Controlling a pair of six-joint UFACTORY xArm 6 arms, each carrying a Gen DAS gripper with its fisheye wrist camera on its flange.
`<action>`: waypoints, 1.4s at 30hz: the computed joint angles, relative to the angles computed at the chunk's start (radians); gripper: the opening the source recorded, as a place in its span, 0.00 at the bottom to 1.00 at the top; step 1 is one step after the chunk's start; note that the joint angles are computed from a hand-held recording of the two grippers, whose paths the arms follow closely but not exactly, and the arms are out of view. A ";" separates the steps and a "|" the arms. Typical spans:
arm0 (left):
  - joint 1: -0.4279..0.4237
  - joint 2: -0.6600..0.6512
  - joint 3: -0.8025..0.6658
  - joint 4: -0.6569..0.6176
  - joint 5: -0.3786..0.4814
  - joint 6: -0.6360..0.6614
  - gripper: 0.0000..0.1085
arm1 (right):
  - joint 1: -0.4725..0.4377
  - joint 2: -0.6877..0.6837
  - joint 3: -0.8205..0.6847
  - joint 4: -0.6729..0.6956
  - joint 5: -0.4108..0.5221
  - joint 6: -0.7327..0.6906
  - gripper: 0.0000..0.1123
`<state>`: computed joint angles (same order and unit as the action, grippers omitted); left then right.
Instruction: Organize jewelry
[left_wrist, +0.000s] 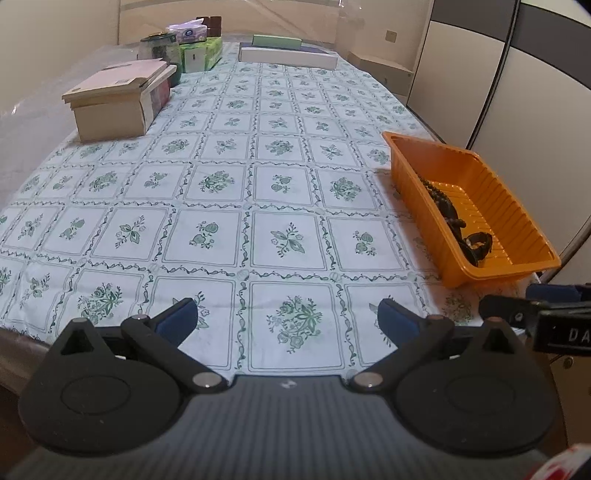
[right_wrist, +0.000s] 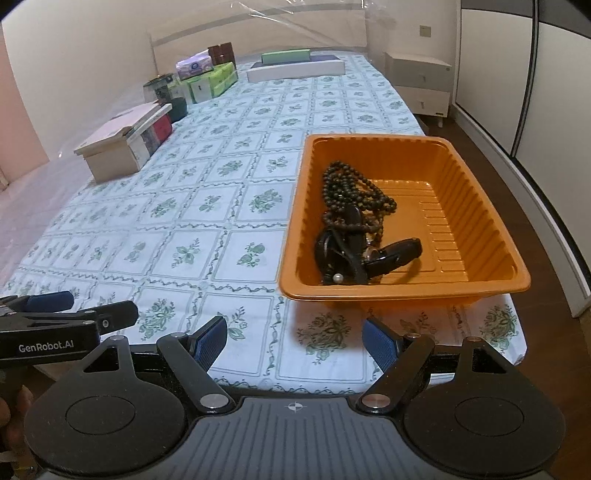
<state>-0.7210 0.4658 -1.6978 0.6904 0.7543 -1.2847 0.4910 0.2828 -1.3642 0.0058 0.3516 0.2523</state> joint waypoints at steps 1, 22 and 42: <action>-0.001 0.000 -0.001 0.004 0.003 -0.003 0.95 | 0.002 0.000 -0.001 0.000 0.001 0.000 0.71; -0.012 0.010 -0.025 0.010 0.023 0.035 0.95 | 0.006 0.004 -0.004 0.006 -0.001 -0.009 0.71; -0.016 0.013 -0.029 0.009 0.037 0.033 0.95 | 0.004 0.005 -0.002 0.002 -0.003 0.003 0.71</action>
